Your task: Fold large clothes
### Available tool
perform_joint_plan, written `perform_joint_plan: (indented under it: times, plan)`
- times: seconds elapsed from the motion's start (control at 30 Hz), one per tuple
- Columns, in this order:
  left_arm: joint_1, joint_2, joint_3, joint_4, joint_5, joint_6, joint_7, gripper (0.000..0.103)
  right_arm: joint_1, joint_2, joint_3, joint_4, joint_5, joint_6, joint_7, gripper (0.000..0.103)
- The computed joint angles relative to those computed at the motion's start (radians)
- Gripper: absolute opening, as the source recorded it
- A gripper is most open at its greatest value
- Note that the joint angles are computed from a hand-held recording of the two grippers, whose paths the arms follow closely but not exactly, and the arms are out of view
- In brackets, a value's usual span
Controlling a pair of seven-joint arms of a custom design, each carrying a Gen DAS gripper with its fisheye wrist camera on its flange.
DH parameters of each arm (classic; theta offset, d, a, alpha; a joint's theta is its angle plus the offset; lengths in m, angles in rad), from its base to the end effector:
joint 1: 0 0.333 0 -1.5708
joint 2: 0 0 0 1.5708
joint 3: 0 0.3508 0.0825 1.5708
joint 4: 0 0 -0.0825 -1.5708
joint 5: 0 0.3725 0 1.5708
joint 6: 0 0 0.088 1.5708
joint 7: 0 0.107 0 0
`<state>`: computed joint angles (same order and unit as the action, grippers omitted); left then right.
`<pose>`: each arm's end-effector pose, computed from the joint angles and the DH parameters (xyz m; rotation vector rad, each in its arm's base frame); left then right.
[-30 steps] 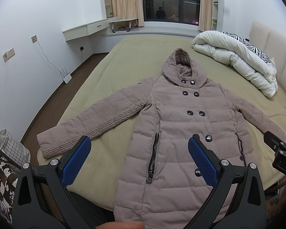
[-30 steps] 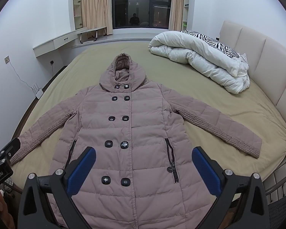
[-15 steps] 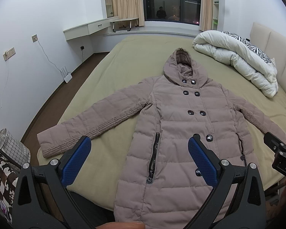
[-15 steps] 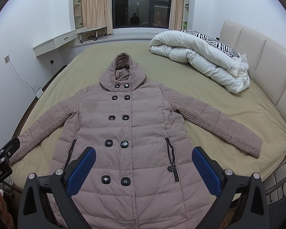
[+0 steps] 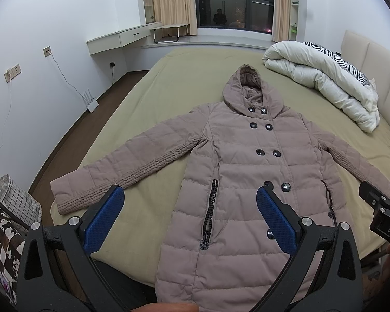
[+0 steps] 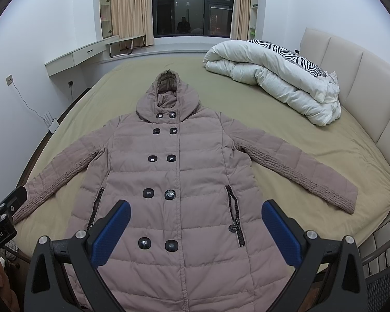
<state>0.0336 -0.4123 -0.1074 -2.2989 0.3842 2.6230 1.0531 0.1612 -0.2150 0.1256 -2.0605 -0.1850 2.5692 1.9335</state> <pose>0.4495 -0.0506 0.6268 -1.8612 1.5635 -0.6023 0.4997 0.1577 0.6485 -1.8149 1.7275 -0.6290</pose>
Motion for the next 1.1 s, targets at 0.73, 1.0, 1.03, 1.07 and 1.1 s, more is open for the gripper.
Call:
perform_joint_plan:
  times: [0.73, 1.0, 1.03, 1.07, 1.1]
  plan:
    - [0.006, -0.001, -0.007, -0.032, 0.009, 0.019, -0.012, 0.103, 0.002, -0.019, 0.002, -0.037, -0.001, 0.01, 0.008, 0.103]
    - [0.014, 0.032, -0.026, -0.007, 0.039, 0.002, -0.038, 0.103, 0.004, -0.012, -0.004, -0.048, 0.012, 0.013, 0.006, 0.103]
    - [0.013, 0.042, -0.027, -0.001, 0.041, -0.002, -0.042, 0.103, 0.002, 0.024, -0.016, -0.016, 0.043, 0.01, -0.021, 0.103]
    - [0.011, 0.052, -0.026, 0.003, 0.042, -0.002, -0.047, 0.103, 0.005, 0.026, -0.025, -0.018, 0.063, 0.012, -0.032, 0.103]
    - [0.008, 0.061, -0.025, 0.003, 0.04, 0.001, -0.051, 0.103, 0.011, 0.031, -0.04, -0.017, 0.104, 0.012, -0.056, 0.103]
